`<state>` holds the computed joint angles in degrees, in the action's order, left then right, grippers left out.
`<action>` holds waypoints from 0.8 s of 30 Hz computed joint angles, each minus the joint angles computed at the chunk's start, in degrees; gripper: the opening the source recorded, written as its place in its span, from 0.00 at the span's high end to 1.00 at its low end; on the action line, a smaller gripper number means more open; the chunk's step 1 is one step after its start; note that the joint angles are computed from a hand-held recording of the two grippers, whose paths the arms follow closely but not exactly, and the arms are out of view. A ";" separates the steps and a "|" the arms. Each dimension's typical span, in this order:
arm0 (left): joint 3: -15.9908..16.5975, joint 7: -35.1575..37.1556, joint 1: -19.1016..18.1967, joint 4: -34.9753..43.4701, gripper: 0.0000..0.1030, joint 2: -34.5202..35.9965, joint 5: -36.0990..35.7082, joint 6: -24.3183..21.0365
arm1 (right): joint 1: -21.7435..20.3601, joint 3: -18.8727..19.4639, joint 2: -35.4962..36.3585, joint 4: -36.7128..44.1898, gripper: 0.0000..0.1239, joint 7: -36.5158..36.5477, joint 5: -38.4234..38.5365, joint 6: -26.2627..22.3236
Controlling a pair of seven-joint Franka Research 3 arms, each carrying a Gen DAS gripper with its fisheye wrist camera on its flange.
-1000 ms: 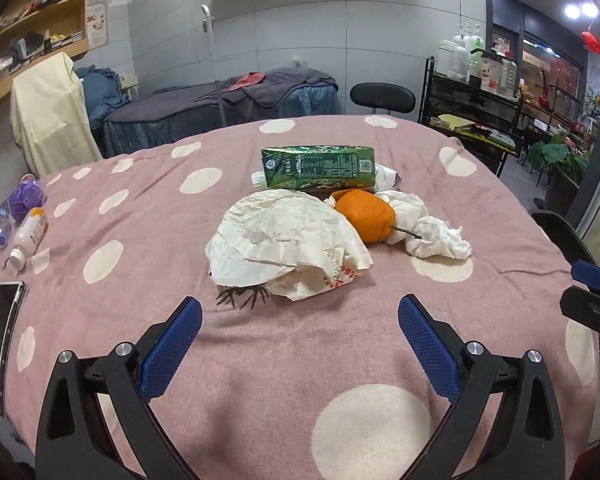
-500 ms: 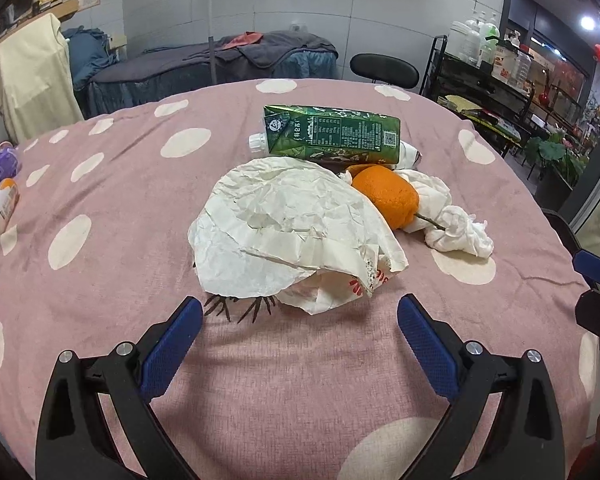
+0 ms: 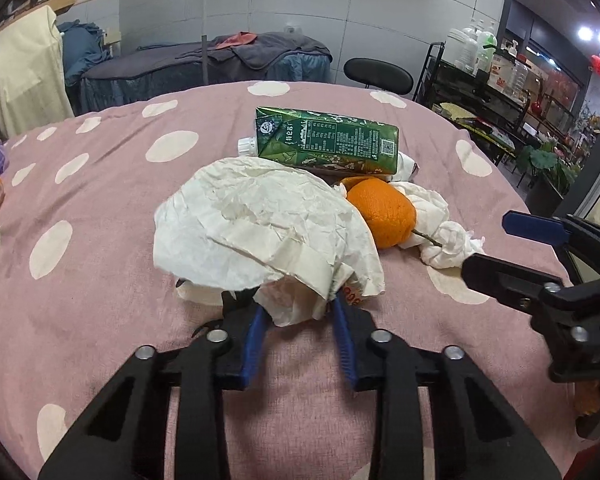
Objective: Collect trash
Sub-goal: 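Grasp the crumpled paper with the left tool while the right tool grasps the orange peel, then lift and carry the paper and orange peel over the brown bin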
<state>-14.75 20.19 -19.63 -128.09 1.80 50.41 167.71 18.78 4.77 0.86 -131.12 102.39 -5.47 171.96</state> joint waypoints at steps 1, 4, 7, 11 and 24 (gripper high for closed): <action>0.21 -0.85 0.14 -0.30 0.87 -0.31 0.59 0.74 | 0.00 0.03 1.22 1.47 0.30 -0.75 0.13 -1.23; 0.43 -4.71 0.62 -1.12 0.94 -1.32 3.48 2.07 | 0.13 0.29 4.65 5.82 0.33 -6.04 4.44 -5.09; 0.23 -9.46 1.51 -2.59 0.95 -2.92 6.67 3.96 | 1.61 -1.10 7.71 10.02 0.34 -5.95 2.29 -7.81; -1.12 -16.75 3.06 -4.38 0.95 -5.52 12.44 5.12 | 3.44 -2.76 11.40 15.31 0.35 -5.13 -0.80 -10.71; -4.67 -31.12 5.72 -7.38 0.95 -10.37 23.86 3.52 | 5.23 -4.46 13.31 17.06 0.62 -5.87 -2.34 -11.32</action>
<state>-19.42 -10.92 -13.91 -135.47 -8.57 74.27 171.23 24.02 0.31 14.18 -114.05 96.52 -7.81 160.64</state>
